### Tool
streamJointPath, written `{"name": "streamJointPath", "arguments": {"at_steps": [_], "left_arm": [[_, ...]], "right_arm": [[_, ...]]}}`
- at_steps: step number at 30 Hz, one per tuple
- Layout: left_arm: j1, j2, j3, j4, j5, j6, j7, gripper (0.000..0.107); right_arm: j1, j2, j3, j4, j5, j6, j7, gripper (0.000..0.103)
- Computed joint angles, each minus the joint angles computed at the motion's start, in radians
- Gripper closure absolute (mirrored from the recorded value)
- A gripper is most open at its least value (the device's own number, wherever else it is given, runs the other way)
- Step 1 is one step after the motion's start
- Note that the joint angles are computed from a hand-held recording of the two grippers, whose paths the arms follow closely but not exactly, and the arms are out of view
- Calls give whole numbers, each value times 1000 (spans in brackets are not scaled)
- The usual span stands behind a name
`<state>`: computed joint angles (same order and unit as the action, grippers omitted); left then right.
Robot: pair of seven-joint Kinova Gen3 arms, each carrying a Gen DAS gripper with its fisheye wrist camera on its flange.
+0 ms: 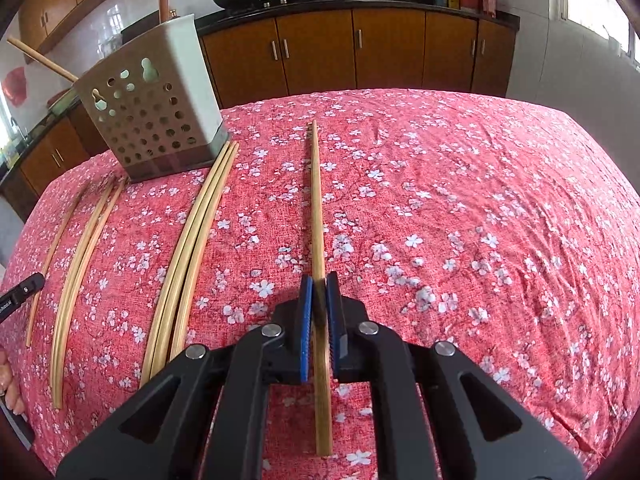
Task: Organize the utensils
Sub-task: 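Close the right tool on a chopstick while the left tool grasps another chopstick, then lift both held chopsticks and lower them into the metal holder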
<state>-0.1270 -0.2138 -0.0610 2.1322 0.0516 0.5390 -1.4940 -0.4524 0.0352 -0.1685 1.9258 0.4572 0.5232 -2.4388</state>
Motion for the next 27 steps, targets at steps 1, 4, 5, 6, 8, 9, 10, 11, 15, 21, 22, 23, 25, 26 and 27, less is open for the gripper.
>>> {"name": "streamJointPath", "arguments": {"at_steps": [1,4,5,6,8,9,10,11,15,21,22,23,25,26,27], "left_arm": [[1,-1,-1,1,3,0,-1,98],[-1,-1,0,0,0,1,-1,98],[-2,-1,1,-1,-3,2,0,98],[-6,-3,8,-1,-10,5,10,98],[-8,-4,14,-3,-17,7,19,98],[-7,-3,13,-3,-17,7,19,98],[-6,-2,12,-5,-19,8,19,98],[-6,-3,13,-4,-20,9,21,98],[3,-2,1,-6,-6,9,5,95],[-18,-2,82,-20,-130,36,92,95],[-14,-4,81,-20,-135,39,98,95],[-8,-6,76,-20,-134,41,99,95],[2,-11,62,-20,-125,45,92,95],[5,-13,58,-20,-122,47,90,95],[7,-14,55,-22,-120,50,88,95]], "right_arm": [[4,-1,2,2,-14,-7,11,94],[9,-3,3,4,-21,-11,18,94],[9,-3,2,4,-20,-10,18,94],[10,-3,3,4,-22,-11,21,94],[10,-1,2,3,-18,-9,19,94],[10,-1,2,3,-18,-9,19,94],[13,-2,4,4,-28,-13,28,94],[14,-2,4,5,-30,-14,28,94],[1,-2,-3,0,2,5,-10,94],[-13,-13,-12,7,30,28,-46,94],[-10,-14,-13,8,24,26,-42,94],[-8,-15,-12,9,17,22,-36,94],[-4,-18,-13,10,9,19,-33,94],[-3,-19,-14,11,7,19,-33,94],[-2,-21,-15,13,8,19,-35,94]]}}
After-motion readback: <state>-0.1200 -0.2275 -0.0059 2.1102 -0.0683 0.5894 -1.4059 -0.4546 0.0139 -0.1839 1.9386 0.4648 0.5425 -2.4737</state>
